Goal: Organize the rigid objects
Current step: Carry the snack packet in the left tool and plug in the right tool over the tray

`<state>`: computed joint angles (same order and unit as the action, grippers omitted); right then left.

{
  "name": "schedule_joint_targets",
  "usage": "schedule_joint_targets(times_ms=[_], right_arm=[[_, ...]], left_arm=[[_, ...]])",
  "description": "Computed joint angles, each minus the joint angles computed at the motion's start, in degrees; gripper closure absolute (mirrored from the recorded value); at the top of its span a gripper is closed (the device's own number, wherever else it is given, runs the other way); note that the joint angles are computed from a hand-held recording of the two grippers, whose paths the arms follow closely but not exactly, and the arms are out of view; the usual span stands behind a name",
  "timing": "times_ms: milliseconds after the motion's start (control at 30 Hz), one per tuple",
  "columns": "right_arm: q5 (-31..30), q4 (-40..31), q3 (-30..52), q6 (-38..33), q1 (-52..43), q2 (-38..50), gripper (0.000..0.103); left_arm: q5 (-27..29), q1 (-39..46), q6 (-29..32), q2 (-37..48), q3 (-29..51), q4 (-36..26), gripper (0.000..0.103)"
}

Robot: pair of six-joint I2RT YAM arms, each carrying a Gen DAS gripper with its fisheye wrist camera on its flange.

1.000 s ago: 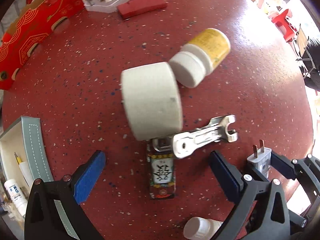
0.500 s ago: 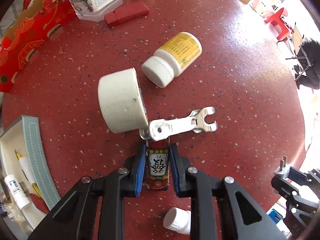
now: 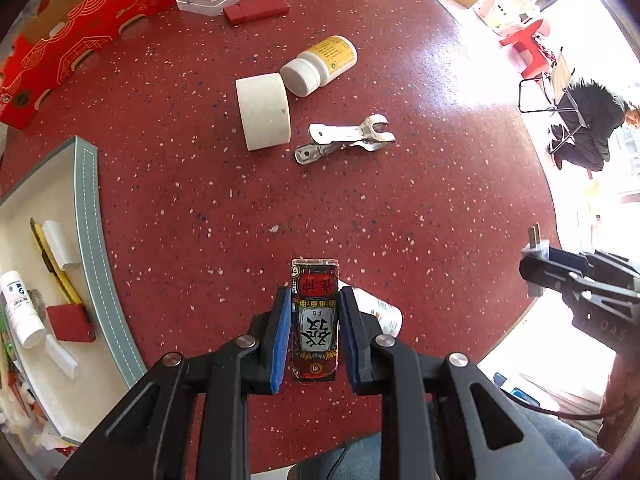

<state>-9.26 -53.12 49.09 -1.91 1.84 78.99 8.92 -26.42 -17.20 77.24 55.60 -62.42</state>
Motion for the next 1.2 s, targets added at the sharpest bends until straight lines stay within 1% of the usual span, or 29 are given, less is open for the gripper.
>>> schedule_joint_targets(times_ms=[33,67,100,133,200,333,567,833,1200], right_arm=[[0.18,0.64,2.11,2.13,2.53,2.33,0.071],[0.01,0.7,2.43,2.13,2.94,2.66,0.071],[0.06,0.8,2.88,2.55,3.77,2.96,0.071],[0.1,0.86,3.14,2.55,4.31,2.99,0.071],[0.64,0.92,3.49,2.43,5.5,2.6,0.071],[2.11,0.85,3.75,2.47,8.0,1.66,0.071],[5.43,0.74,3.13,1.79,12.13,-0.44,0.071],[5.19,0.81,2.74,1.5,12.82,-0.23,0.071],[5.94,-0.31,3.44,-0.93,13.15,1.67,0.071]], left_arm=[[0.13,0.74,1.18,-0.95,0.53,-1.56,0.078],[0.58,0.74,1.83,-2.14,0.35,-2.57,0.078],[0.62,3.63,4.83,-0.46,0.68,-1.59,0.078],[0.91,3.63,5.16,-1.59,0.42,-2.37,0.078],[1.1,4.91,7.29,1.03,1.48,-1.02,0.078],[0.05,5.59,9.62,0.36,1.48,-1.02,0.078],[-0.72,5.1,7.97,1.08,0.84,1.2,0.078],[-0.56,5.13,9.73,0.6,1.02,0.17,0.078],[2.39,5.6,6.33,-2.25,-1.6,1.64,0.078]])
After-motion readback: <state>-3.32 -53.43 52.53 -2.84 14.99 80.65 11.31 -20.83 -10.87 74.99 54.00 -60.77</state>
